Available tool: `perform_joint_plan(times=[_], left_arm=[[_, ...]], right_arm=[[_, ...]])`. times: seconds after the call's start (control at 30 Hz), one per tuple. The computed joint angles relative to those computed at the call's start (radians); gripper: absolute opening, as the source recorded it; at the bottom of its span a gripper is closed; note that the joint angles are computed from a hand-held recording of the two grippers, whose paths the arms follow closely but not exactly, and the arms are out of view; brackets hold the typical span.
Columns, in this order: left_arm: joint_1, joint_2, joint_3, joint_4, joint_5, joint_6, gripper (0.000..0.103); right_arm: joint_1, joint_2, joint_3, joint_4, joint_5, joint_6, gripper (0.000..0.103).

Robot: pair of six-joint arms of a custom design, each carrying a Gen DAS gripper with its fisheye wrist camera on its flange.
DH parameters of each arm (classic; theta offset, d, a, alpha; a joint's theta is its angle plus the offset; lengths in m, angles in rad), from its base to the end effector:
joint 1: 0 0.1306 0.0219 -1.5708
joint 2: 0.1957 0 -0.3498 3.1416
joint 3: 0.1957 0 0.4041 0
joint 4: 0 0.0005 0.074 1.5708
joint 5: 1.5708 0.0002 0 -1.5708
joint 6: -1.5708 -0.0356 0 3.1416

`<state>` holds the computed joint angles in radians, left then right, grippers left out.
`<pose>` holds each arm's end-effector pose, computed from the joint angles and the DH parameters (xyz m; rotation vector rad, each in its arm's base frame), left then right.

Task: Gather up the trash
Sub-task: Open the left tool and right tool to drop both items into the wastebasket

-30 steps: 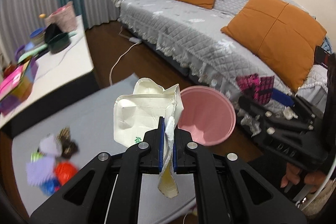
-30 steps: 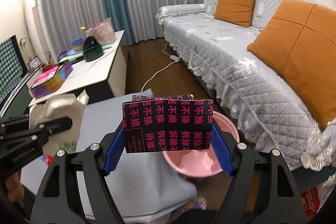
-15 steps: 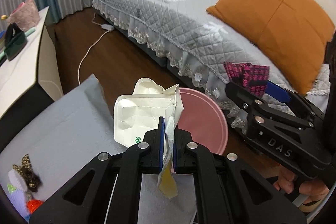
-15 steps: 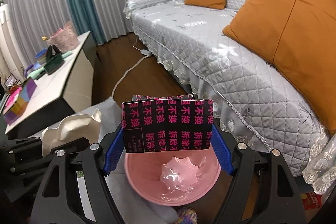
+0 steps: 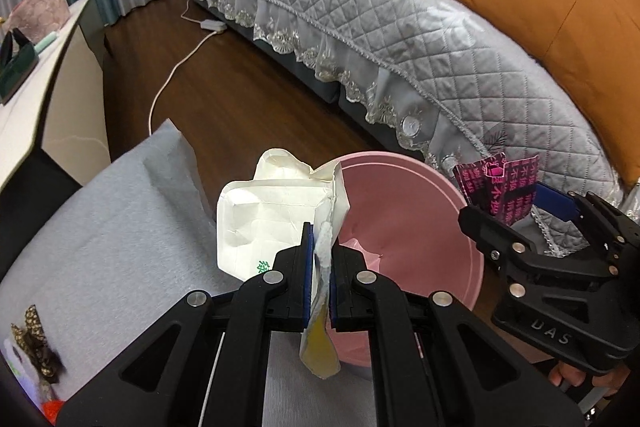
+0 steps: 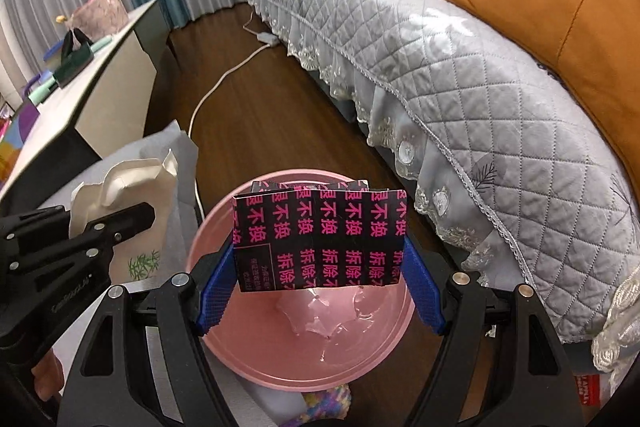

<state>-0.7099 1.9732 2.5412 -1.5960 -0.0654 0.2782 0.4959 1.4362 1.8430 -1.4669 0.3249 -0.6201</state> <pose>0.4683 -0.4000 0.5432 0.5380 2.5648 -0.2703 0.4163 0.2117 0.5456 0.2663 2.5302 -0.0021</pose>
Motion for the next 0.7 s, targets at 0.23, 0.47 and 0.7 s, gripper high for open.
perform_joint_plan(times=[0.23,0.47,0.7], left_arm=[[-0.001,0.081,0.085,-0.037,0.019,0.001,0.006],[-0.003,0.133,0.151,-0.072,0.021,0.01,0.015],[-0.011,0.142,0.171,-0.087,-0.102,0.028,0.081]], right_arm=[[-0.026,0.007,-0.017,-0.014,-0.016,-0.002,0.074],[-0.038,0.016,-0.023,-0.032,-0.021,0.0,0.074],[-0.047,0.017,-0.025,-0.033,-0.009,-0.009,0.093]])
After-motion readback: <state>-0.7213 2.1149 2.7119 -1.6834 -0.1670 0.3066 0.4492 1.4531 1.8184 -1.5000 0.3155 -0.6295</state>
